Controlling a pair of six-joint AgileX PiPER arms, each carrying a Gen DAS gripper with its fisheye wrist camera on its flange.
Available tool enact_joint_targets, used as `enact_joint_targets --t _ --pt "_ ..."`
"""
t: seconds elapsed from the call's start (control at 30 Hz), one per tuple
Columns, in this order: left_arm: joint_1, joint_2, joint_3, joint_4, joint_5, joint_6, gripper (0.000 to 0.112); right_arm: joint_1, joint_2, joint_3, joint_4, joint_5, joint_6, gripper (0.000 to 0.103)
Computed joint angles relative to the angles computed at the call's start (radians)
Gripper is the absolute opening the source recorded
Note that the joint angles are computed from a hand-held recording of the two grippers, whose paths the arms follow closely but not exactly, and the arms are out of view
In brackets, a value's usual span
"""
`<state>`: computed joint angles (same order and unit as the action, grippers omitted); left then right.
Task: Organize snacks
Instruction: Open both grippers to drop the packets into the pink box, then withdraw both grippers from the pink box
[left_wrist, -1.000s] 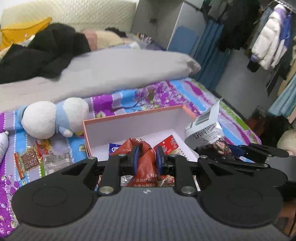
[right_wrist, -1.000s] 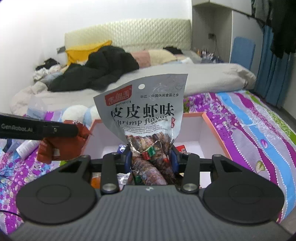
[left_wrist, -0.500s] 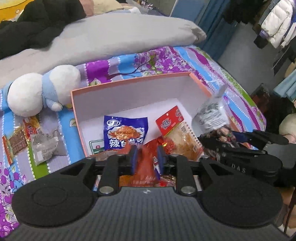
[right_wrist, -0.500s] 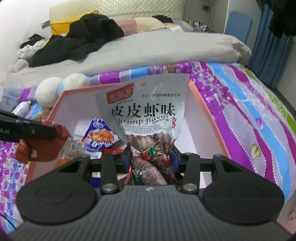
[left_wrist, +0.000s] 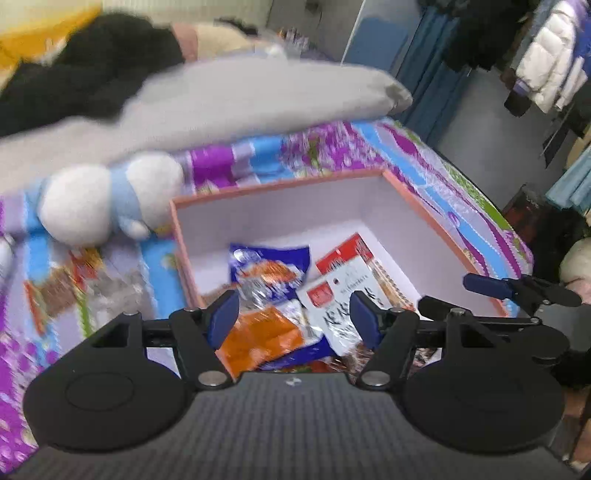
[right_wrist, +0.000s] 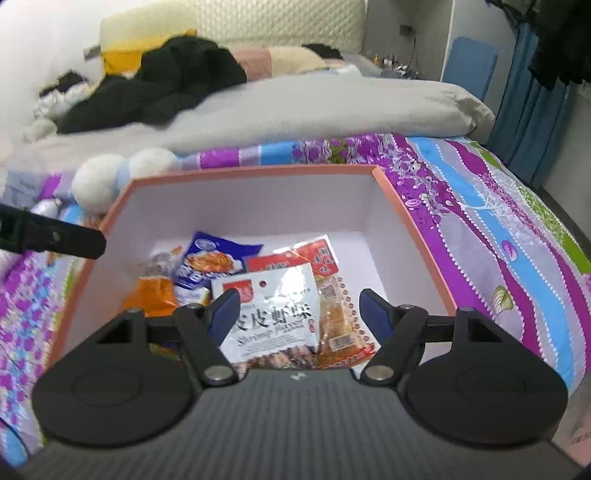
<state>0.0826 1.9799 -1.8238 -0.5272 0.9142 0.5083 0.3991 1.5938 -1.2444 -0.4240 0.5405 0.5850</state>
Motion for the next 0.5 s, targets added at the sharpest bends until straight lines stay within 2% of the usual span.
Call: enact_joint_targets --t 0.2,0.5 --pt "0.060 -0.169 0.250 -0.140 -0.118 0.190 0.071 0.103 -0.112 0.120 -0.193 -0.038 0.226 0.073" --pt "0.181 -0.387 0.559 -0.386 -0.204 0.471 0.071 0.282 -0.253 0.274 -0.492 -0.045 0.662 0.073"
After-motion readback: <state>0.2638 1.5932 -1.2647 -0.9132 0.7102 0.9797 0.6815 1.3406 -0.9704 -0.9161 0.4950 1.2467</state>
